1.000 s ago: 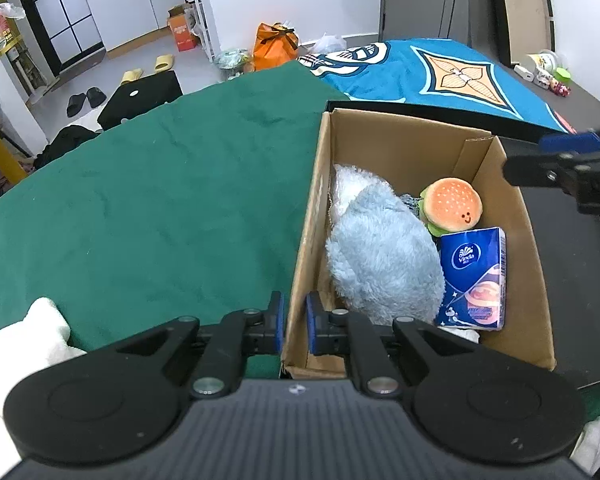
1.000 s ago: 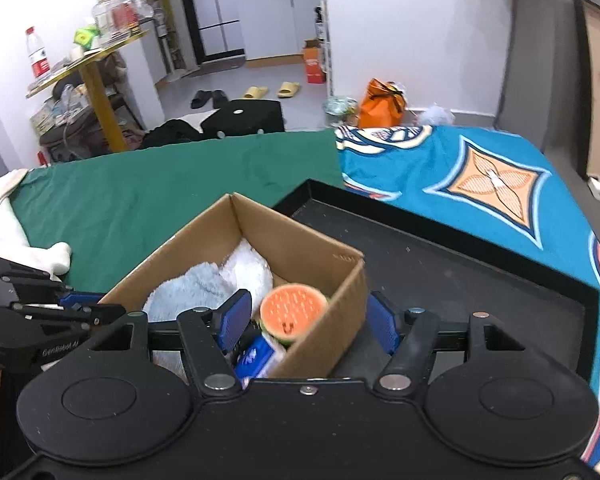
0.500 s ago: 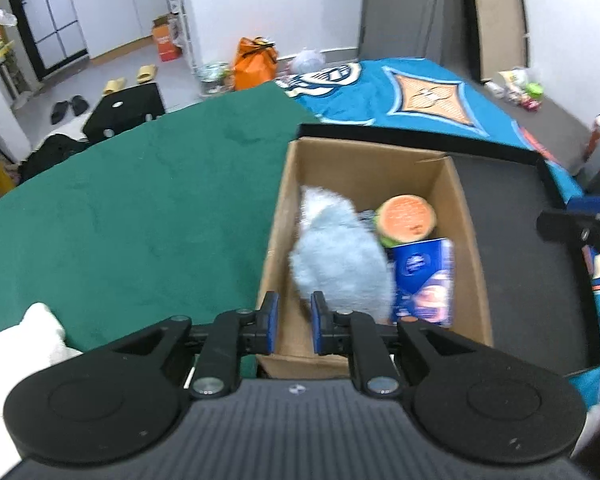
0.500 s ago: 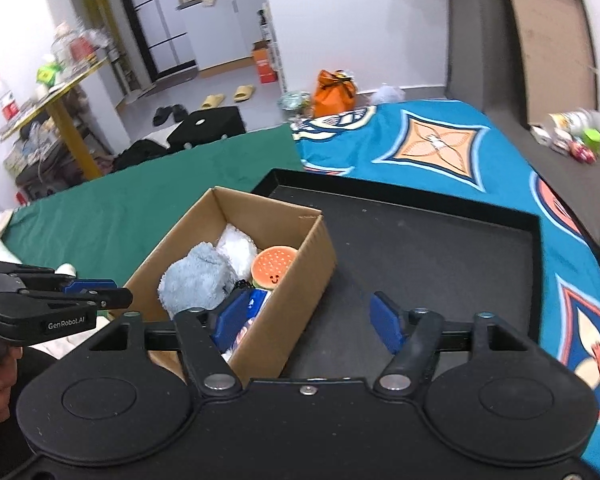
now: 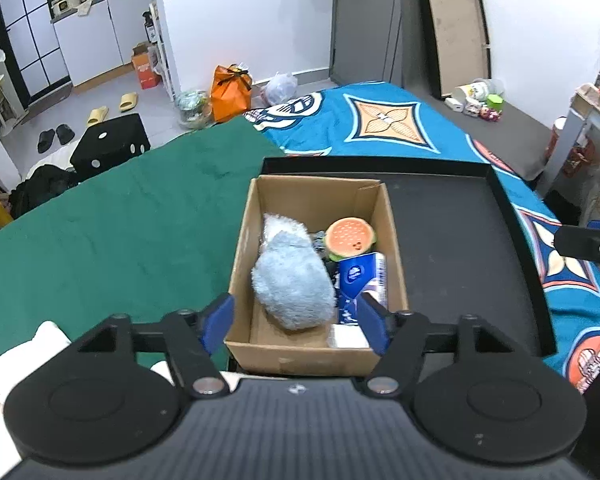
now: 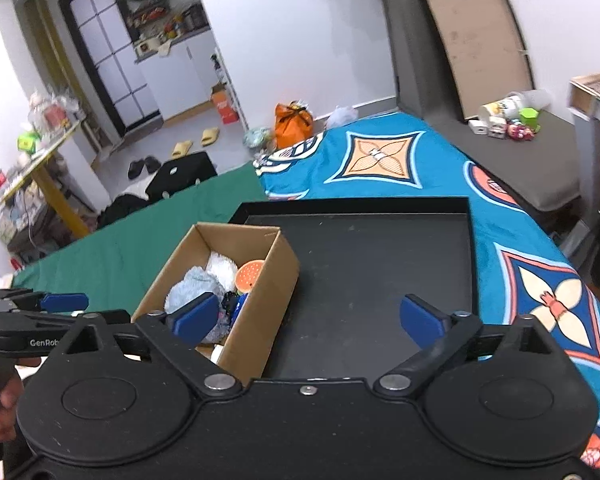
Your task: Organize soft objects
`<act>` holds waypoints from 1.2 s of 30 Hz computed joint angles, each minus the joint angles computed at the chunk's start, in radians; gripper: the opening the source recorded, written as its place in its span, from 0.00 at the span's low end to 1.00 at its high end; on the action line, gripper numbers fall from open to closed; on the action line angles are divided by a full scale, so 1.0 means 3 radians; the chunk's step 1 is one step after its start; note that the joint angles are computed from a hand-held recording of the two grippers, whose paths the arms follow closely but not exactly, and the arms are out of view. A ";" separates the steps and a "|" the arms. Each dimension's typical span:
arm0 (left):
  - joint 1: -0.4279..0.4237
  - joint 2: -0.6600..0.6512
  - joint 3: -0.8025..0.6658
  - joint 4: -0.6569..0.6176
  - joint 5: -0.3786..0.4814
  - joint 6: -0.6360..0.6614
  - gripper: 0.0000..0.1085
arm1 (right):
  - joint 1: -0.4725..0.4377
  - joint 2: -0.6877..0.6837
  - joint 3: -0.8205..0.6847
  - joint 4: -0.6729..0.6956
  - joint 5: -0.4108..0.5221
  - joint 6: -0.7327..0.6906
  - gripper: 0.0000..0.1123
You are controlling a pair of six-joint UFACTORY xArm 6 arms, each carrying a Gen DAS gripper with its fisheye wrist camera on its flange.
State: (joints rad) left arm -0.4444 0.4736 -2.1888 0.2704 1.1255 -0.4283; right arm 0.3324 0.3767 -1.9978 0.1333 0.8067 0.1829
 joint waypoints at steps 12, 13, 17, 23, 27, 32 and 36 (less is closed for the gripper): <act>-0.0257 -0.0153 -0.0145 0.0279 0.0246 -0.0192 0.84 | -0.0026 -0.0593 0.0665 -0.0033 -0.0172 0.0217 0.92; -0.0276 -0.0177 -0.0127 0.0296 0.0239 -0.0215 0.84 | -0.0024 -0.0630 0.0702 -0.0046 -0.0186 0.0233 0.92; -0.0345 -0.0289 -0.0043 0.0356 0.0231 -0.0278 0.86 | -0.0024 -0.0803 0.0862 -0.0102 -0.0227 0.0323 0.92; -0.0420 -0.0462 0.0085 0.0446 0.0194 -0.0374 0.89 | 0.0002 -0.1012 0.1041 -0.0250 -0.0242 0.0458 0.92; -0.0470 -0.0668 0.0327 0.0553 0.0082 -0.0513 0.90 | 0.0033 -0.1145 0.1144 -0.0295 -0.0233 0.0480 0.92; -0.0527 -0.0838 0.0493 0.0603 0.0053 -0.0577 0.90 | 0.0072 -0.1313 0.1264 -0.0380 -0.0247 0.0562 0.92; -0.0583 -0.0998 0.0669 0.0668 -0.0021 -0.0649 0.94 | 0.0122 -0.1412 0.1312 -0.0533 -0.0223 0.0646 0.92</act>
State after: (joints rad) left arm -0.6193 0.1741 -1.9881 0.4710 1.1190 -0.6230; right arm 0.3689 -0.0467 -1.6042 -0.0267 0.7398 0.3768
